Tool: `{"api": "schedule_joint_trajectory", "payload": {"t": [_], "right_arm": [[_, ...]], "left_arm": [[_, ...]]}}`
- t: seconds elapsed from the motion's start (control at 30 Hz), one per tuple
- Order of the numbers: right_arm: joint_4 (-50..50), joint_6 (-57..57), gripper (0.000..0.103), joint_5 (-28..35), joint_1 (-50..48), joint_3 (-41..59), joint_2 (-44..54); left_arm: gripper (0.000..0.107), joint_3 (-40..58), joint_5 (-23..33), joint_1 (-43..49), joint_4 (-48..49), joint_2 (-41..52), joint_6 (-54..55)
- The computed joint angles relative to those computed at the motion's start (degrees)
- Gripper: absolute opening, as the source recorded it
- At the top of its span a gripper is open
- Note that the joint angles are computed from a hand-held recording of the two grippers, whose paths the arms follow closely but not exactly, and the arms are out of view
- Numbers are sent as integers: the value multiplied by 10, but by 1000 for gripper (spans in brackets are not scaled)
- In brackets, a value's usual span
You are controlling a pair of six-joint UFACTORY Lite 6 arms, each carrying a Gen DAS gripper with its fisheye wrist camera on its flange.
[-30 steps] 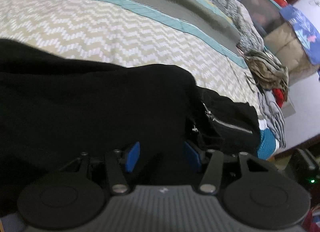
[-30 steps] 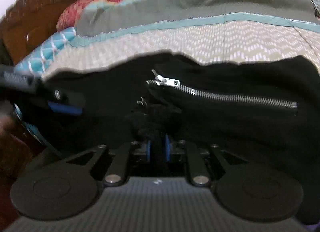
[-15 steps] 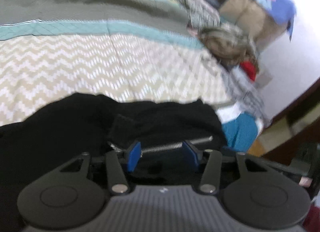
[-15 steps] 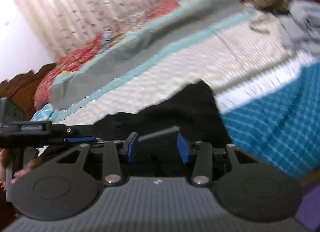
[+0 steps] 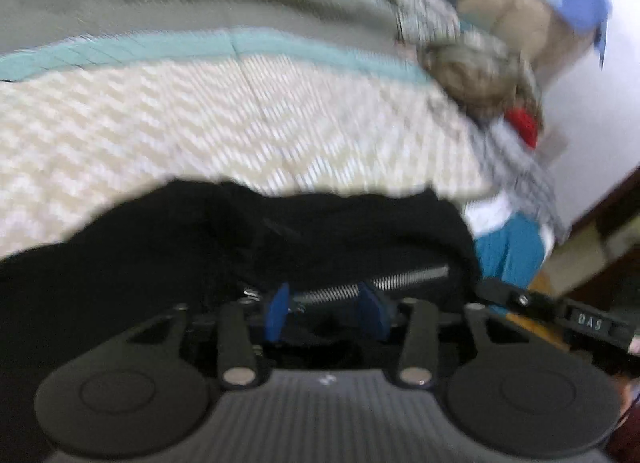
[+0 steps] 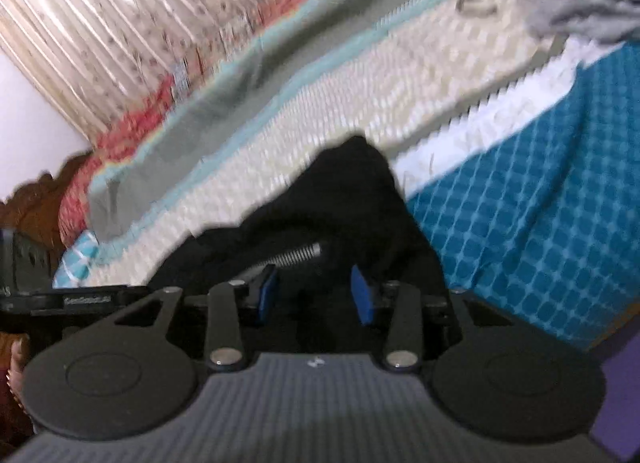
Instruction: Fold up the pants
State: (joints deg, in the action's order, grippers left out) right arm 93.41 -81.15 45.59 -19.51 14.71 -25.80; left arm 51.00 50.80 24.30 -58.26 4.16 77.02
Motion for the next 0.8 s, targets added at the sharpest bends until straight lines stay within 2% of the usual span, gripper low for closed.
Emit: {"api": "schedule_joint_trajectory", "payload": {"t": [0.07,0.17,0.27,0.37,0.5,0.57,0.67,0.8], "right_arm": [[-3,3,46,17,-21,-8,-17],[-12,34,47,-14,2,0,-21],[10,41,47,-21,51,15,-14],[63,25,47,-65,156,41,1],[125,-8,47,-109,305,121,88],[145,-22,47,-124,365,168,139],[144,-21,47,-150,451,252,218],[97,20,47,-184,538,351,297]], "left_arm": [[45,18,69,83,-6,-6,23],[47,73,166,229,-4,18,49],[52,136,221,360,1,57,68],[57,207,230,475,5,105,70],[63,324,227,578,15,204,29],[66,373,217,605,22,251,8],[81,416,211,630,35,308,-30],[87,440,233,644,40,367,-59]]}}
